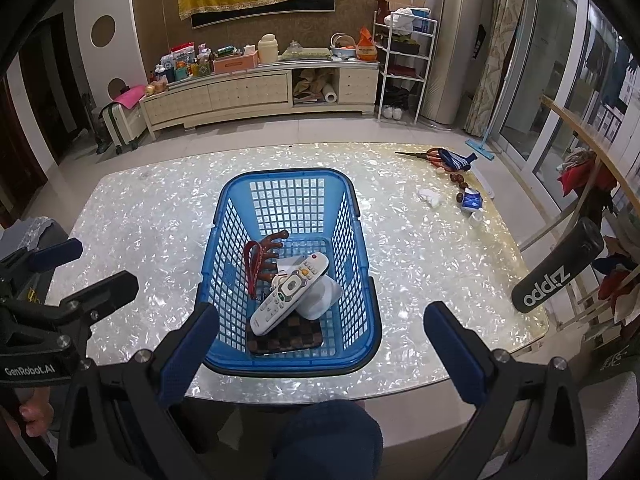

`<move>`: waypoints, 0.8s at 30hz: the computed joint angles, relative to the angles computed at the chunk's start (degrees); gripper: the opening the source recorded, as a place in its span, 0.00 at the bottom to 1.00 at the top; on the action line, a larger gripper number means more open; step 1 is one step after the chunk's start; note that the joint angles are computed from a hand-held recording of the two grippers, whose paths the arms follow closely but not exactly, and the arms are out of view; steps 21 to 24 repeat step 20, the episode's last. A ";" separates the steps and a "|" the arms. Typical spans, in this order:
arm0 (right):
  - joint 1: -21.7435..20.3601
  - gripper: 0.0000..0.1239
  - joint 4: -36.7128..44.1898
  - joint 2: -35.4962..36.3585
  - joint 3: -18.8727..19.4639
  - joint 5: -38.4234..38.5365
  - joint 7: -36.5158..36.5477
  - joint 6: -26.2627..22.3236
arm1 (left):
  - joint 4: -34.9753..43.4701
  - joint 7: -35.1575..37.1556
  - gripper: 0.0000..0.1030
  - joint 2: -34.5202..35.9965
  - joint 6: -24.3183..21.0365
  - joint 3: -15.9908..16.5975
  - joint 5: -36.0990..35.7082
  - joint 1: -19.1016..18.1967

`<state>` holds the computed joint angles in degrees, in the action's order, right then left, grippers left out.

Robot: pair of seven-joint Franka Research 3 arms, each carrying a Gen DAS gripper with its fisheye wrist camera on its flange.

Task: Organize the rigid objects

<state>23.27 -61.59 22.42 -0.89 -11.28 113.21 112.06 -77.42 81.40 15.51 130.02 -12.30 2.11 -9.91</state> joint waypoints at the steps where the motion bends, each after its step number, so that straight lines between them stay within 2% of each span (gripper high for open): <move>1: 0.00 0.83 -0.07 -0.06 0.00 0.03 0.04 0.04 | 0.23 -0.24 1.00 0.16 -0.16 -0.01 0.12 -0.13; 24: -0.57 0.83 -1.32 -0.98 0.17 0.97 0.56 0.43 | -0.08 -0.01 1.00 0.16 -0.60 -0.23 -0.16 -0.39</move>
